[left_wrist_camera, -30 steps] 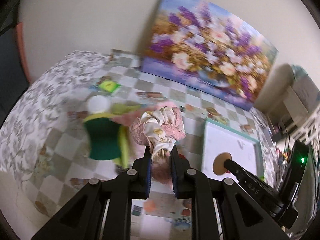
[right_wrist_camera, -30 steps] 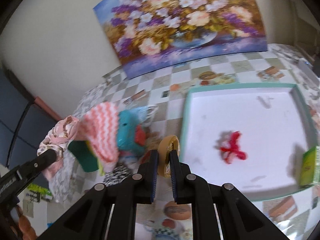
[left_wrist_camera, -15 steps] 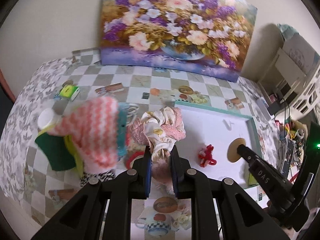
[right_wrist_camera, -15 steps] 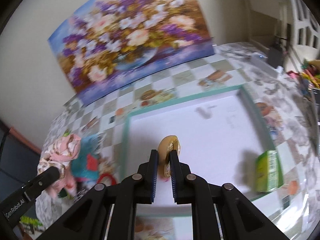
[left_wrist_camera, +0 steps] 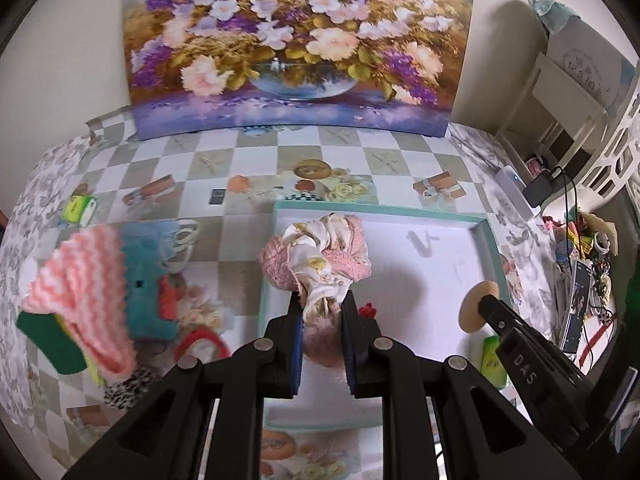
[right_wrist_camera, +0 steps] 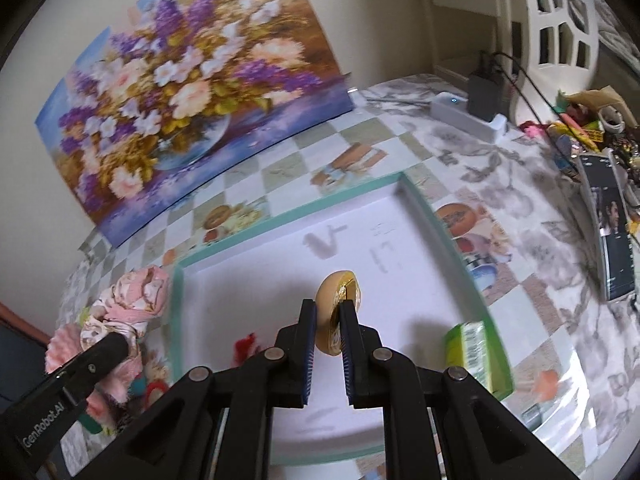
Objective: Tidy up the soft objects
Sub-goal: 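Carry both items into the white tray and open both tools to release them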
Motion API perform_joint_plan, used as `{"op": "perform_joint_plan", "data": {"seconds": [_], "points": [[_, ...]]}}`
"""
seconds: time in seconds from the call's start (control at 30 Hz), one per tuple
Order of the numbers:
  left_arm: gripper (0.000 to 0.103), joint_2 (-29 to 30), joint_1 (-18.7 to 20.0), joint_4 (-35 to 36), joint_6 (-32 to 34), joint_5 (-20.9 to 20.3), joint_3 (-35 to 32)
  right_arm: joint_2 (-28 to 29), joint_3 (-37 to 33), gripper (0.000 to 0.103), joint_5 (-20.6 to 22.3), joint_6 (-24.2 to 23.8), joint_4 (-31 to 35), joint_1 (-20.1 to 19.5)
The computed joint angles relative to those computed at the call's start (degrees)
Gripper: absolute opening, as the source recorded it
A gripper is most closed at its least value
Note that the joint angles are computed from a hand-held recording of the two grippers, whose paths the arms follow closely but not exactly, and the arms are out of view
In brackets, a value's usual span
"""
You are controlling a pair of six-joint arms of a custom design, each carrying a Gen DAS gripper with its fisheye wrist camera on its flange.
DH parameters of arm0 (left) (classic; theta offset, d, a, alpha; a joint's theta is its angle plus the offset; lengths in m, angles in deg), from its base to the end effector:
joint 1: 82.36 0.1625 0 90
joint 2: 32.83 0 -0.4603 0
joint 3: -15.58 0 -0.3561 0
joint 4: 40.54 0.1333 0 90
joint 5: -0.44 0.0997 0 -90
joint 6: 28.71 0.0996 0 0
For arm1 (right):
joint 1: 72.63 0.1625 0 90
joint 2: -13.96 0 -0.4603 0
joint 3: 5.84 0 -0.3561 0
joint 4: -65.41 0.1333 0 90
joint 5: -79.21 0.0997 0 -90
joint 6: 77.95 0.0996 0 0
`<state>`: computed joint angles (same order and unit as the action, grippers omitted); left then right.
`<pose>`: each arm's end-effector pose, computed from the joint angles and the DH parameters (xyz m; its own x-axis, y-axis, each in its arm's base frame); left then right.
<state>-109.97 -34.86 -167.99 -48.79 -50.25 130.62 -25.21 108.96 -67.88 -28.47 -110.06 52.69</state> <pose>-0.1812 -0.4884 0.3147 -0.7646 0.2413 -0.5977 0.4398 0.8732 -0.2101 0.3601 -0.4223 0.0720 -0.7749 0.4831 0.4075 0.0300 0.6721 -0.7398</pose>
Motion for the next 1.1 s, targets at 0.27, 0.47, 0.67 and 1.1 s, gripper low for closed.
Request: {"op": "perform_joint_plan", "data": {"seconds": [0.27,0.47,0.67,1.1], "points": [[0.017,5.27,2.89,-2.83,-1.45,-0.87,-0.18,-0.06,0.37,0.013,-4.17,1.62,1.80,-2.04],[0.017,8.23,5.00,-3.42,-0.77,-1.12,-1.21,0.61,-0.59,0.013,-7.19,1.74,2.75,-2.98],[0.017,10.49,5.78,-8.77,4.31,-2.43,-1.25,1.48,-1.62,0.013,-8.65,0.82,3.90,-4.16],[0.055,8.21,6.21,-9.57,3.84,-4.33,-0.87,1.17,-2.70,0.016,-9.01,1.33,9.81,-3.74]]}}
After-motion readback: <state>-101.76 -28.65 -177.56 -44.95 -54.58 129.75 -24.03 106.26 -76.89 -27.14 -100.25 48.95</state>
